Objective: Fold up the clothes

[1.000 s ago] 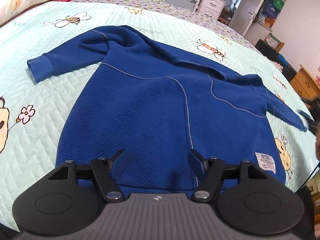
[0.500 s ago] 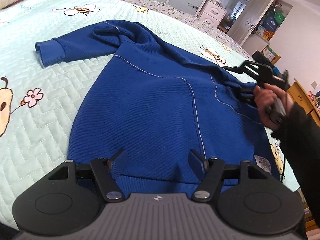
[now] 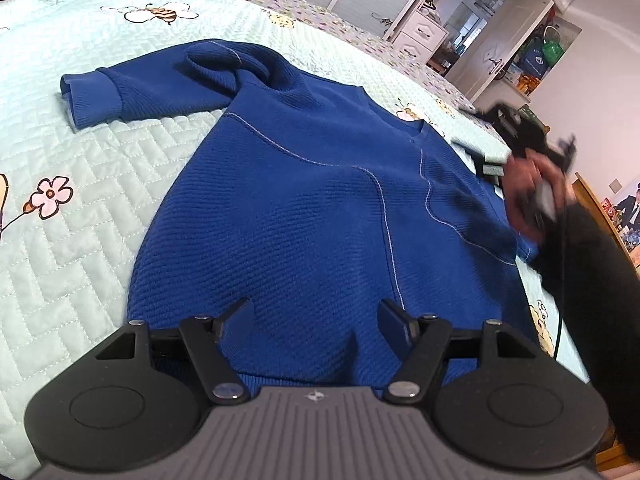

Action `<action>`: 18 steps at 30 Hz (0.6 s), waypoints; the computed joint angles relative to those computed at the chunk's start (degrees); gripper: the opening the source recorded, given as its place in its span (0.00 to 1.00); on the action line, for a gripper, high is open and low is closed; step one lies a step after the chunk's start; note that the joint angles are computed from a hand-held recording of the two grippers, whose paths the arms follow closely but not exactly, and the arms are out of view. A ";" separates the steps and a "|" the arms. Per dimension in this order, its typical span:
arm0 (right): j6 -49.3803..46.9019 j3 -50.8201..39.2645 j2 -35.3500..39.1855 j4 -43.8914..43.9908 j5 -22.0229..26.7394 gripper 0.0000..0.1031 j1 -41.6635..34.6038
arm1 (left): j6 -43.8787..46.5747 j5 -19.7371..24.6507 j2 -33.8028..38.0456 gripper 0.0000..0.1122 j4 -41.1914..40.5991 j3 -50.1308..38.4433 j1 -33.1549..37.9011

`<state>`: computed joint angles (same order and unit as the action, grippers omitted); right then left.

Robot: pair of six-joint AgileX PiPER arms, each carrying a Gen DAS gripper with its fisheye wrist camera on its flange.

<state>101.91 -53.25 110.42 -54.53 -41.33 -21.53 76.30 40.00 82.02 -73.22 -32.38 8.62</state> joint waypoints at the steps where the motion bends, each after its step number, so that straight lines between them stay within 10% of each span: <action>1: -2.28 5.07 -1.84 0.32 -3.08 0.51 -0.24 | -0.09 0.37 -0.43 0.63 0.21 0.15 0.42; 4: -7.72 17.36 -6.07 -1.20 -11.03 0.51 -1.84 | -0.29 1.60 -2.39 0.63 0.80 0.39 2.52; 10: -39.03 32.64 -12.31 13.90 -11.31 0.55 3.38 | -1.31 -1.89 -1.72 0.63 -1.48 -3.32 7.25; 18: -47.70 34.21 -6.63 19.58 -20.12 0.56 3.93 | -20.62 -7.21 18.75 0.63 1.79 -23.05 11.34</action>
<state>54.21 -19.04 103.80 -34.95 -61.46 -17.60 55.69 32.79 100.77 -71.43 -55.44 19.96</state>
